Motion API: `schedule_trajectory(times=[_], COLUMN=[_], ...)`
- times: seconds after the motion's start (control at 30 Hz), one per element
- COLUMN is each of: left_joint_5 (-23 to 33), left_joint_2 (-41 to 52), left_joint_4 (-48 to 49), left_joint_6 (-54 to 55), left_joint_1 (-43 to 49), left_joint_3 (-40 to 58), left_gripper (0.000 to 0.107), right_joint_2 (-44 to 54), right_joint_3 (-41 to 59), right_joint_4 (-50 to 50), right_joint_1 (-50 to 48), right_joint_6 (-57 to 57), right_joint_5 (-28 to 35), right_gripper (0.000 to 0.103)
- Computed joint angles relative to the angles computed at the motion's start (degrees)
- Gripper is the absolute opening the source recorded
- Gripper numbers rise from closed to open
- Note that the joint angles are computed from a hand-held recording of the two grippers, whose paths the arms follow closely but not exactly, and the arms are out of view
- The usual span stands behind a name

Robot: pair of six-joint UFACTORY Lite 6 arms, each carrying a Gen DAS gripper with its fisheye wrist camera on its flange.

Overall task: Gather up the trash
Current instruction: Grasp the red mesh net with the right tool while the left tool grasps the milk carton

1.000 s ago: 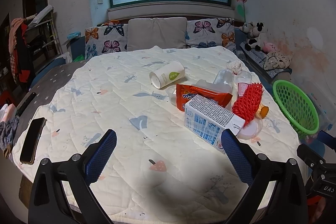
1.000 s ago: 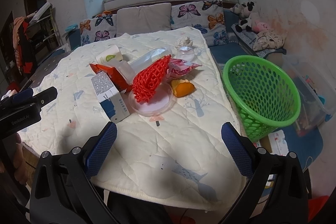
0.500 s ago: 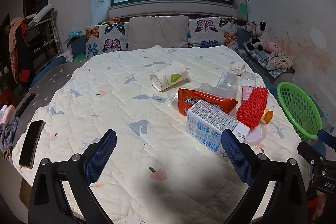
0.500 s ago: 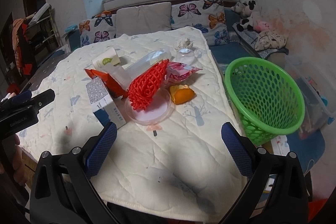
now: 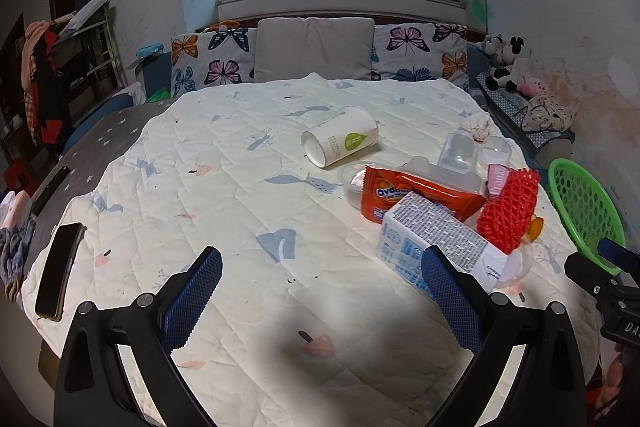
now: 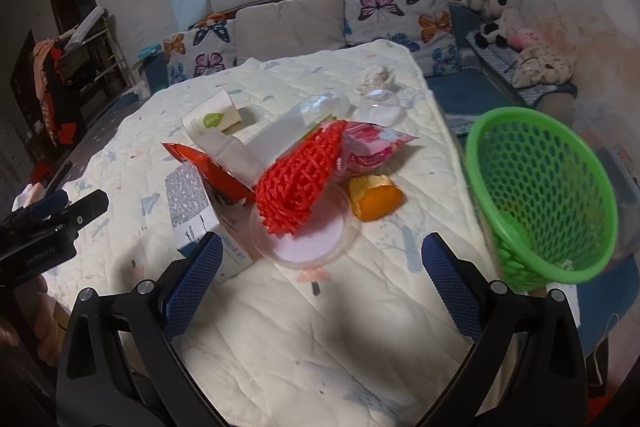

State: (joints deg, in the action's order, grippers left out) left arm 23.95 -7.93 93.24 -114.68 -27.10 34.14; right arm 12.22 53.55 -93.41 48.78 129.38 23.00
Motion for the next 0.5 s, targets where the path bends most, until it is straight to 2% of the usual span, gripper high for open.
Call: schedule_trajectory(times=[0.27, 0.4, 0.5], left_joint_5=[-2.17, -3.12, -3.90], left_joint_2=[2.46, 3.98, 4.95], left_joint_4=[1.90, 3.20, 4.57], left_joint_6=[-1.22, -2.18, -3.35], left_joint_1=[3.35, 4.87, 5.85], left_joint_3=[1.70, 2.49, 2.90], left_gripper=[0.097, 0.097, 0.097], right_joint_2=[6.41, 9.76, 12.74], right_joint_3=[6.38, 9.50, 12.59], right_joint_4=[-3.01, -9.36, -18.59], right_joint_1=[-4.09, -7.17, -9.73], right_joint_6=[-0.20, 5.69, 15.03], right_joint_5=[-5.92, -11.34, -15.79], right_gripper=[0.091, 0.081, 0.073])
